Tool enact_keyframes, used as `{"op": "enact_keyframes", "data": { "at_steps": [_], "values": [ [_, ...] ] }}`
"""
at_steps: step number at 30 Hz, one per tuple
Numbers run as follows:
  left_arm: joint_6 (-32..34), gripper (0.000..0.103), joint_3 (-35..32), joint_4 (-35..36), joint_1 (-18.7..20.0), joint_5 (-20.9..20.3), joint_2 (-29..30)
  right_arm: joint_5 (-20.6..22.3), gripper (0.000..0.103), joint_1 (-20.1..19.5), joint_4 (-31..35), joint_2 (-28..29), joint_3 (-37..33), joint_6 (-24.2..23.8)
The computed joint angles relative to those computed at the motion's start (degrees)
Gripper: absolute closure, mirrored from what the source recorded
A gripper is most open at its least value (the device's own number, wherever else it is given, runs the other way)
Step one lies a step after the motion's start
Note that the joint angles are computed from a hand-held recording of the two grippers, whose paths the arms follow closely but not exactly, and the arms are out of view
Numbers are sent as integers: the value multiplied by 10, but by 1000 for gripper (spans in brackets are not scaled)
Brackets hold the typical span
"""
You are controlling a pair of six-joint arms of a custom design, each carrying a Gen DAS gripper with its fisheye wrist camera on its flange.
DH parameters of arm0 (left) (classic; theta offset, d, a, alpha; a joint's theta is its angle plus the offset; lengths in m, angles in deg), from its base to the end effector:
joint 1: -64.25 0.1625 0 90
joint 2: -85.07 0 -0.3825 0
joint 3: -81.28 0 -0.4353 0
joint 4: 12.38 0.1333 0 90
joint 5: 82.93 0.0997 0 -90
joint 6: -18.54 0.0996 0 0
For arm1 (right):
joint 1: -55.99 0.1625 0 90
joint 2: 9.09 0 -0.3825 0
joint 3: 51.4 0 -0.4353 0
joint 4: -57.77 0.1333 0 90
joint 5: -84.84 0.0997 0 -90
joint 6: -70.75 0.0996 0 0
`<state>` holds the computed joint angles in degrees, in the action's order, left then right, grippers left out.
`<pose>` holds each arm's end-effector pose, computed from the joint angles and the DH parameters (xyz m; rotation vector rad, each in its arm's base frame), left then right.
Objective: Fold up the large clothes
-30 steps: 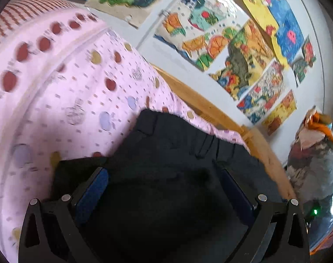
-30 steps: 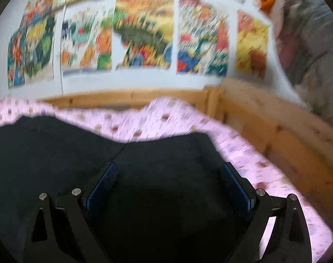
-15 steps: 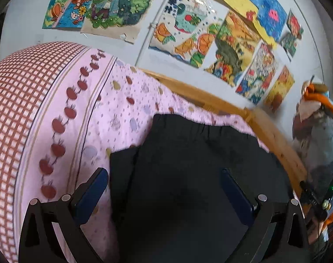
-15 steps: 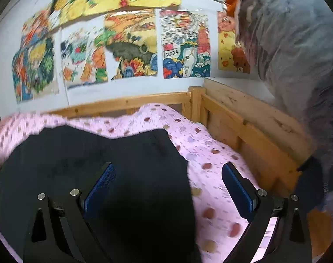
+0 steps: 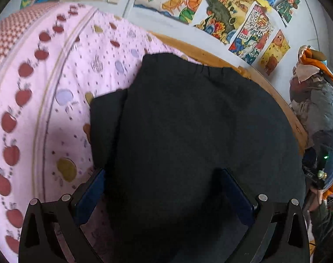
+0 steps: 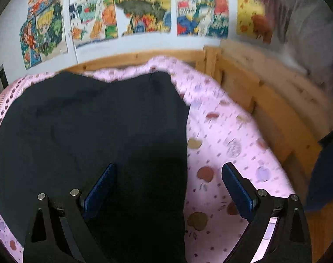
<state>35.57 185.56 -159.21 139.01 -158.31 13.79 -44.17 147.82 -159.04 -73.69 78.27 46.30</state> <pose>-0.0096 -0.6379 0.2398 0.7112 2.7335 -0.5901 0.0854 -0.4604 0.1645 0.0437 -2.1155 1.0696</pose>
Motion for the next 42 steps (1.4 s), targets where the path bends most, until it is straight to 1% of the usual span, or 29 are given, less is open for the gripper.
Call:
{"op": "enact_keyframes", "data": {
  "at_steps": [4,6,8,11,14,15,17,18,19,20,21,24,26,32,36,37,40,42],
  "values": [
    [-3,0,-2,1,17,-34,5,50,8,-25,37,-9,8,18],
    [1,0,1,-8,24,-51,6,87,5,-43,75,-28,15,43],
    [5,0,4,-17,31,-65,5,115,3,-56,94,-39,21,57],
    [13,0,8,-22,43,-90,3,138,3,-60,132,-49,20,53],
    [21,0,3,-12,54,-118,4,171,3,-63,223,-67,5,45],
    [21,0,0,-7,58,-129,5,190,2,-67,274,-76,-4,49],
    [20,0,-6,2,66,-148,7,202,1,-72,329,-80,-21,63],
    [19,0,-9,5,70,-157,9,209,1,-76,344,-79,-27,73],
    [18,0,-12,10,74,-164,10,216,1,-80,348,-76,-30,84],
    [17,0,-12,12,76,-169,10,223,1,-84,337,-70,-29,91],
    [17,0,-12,12,77,-170,10,233,1,-90,311,-62,-24,89],
    [19,0,-8,8,70,-149,11,257,1,-101,235,-41,-4,70],
    [23,0,-1,5,66,-133,8,260,1,-101,210,-31,1,67],
    [18,0,-6,9,59,-121,15,241,1,-88,203,-17,-5,75],
    [18,0,-8,10,57,-117,18,236,1,-87,208,-23,-6,75],
    [17,0,-9,11,56,-116,20,240,1,-93,210,-37,4,70],
    [13,0,-14,17,53,-111,24,234,1,-93,237,-45,-3,77],
    [10,0,-17,23,52,-108,26,219,1,-87,262,-50,-11,86]
  ]
}}
